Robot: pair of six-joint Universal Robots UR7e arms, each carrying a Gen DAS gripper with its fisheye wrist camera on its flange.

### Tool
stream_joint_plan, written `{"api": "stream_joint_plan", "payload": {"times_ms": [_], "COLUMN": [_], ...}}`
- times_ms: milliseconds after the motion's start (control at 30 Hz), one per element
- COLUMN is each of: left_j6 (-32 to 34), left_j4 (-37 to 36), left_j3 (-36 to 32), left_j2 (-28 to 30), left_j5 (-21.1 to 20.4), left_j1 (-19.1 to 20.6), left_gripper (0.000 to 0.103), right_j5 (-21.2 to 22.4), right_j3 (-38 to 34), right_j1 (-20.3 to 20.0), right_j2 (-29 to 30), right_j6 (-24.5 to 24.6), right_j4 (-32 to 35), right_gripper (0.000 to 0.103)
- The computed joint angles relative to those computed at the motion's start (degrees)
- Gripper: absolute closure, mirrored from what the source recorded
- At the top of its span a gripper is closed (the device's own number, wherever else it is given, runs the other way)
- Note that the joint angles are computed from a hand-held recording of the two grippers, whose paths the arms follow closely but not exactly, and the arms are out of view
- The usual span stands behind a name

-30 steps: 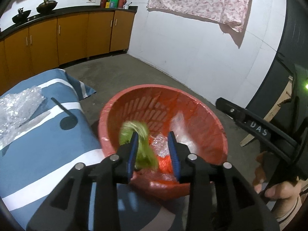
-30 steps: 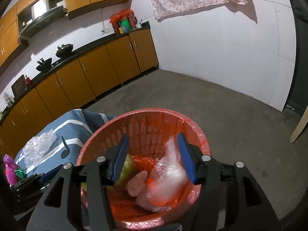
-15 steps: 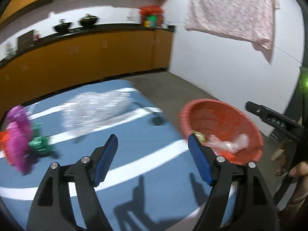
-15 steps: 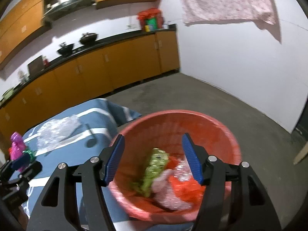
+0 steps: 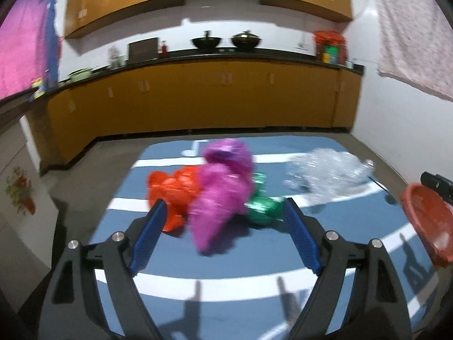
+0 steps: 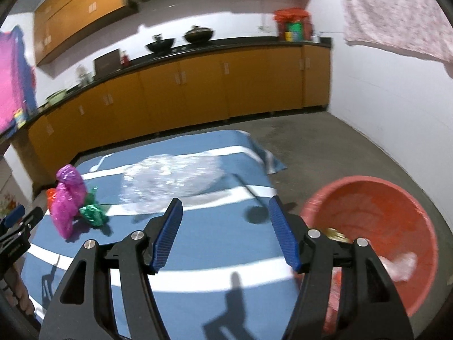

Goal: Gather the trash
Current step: 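Grasp the bubble wrap with the right tool while the left tool grasps the pink bag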

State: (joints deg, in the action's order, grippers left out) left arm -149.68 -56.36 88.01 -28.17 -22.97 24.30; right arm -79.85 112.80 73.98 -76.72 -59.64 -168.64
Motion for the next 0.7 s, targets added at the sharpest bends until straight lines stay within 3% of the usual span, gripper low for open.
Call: {"api": "stream_joint_plan", "payload": {"times_ms": [367,600,700], "left_j6": [-6.7,-6.9,-4.3], "left_j4": [3.1,2.7,-0.6], "left_j3": [4.7,5.6,6.6], "left_j2": [-3.8,-4.3,-4.7], "left_j5": [0.1,1.6,2.3], "left_j1": [0.5,1.8,2.3], "left_gripper": [0.021,0.021,0.022], "right_j5": [-5.0,-10.9,-14.2], "right_j3": [-4.2,-8.9,-10.4], "right_j1": [8.0,8.9,8.7], "right_j2": [12.8,17.7,18.2], "right_j6": [1.2,2.2,2.5], "right_j4": [-6.8,-4.9,-0.7], "right_gripper": [0.033,0.034,0.064]}}
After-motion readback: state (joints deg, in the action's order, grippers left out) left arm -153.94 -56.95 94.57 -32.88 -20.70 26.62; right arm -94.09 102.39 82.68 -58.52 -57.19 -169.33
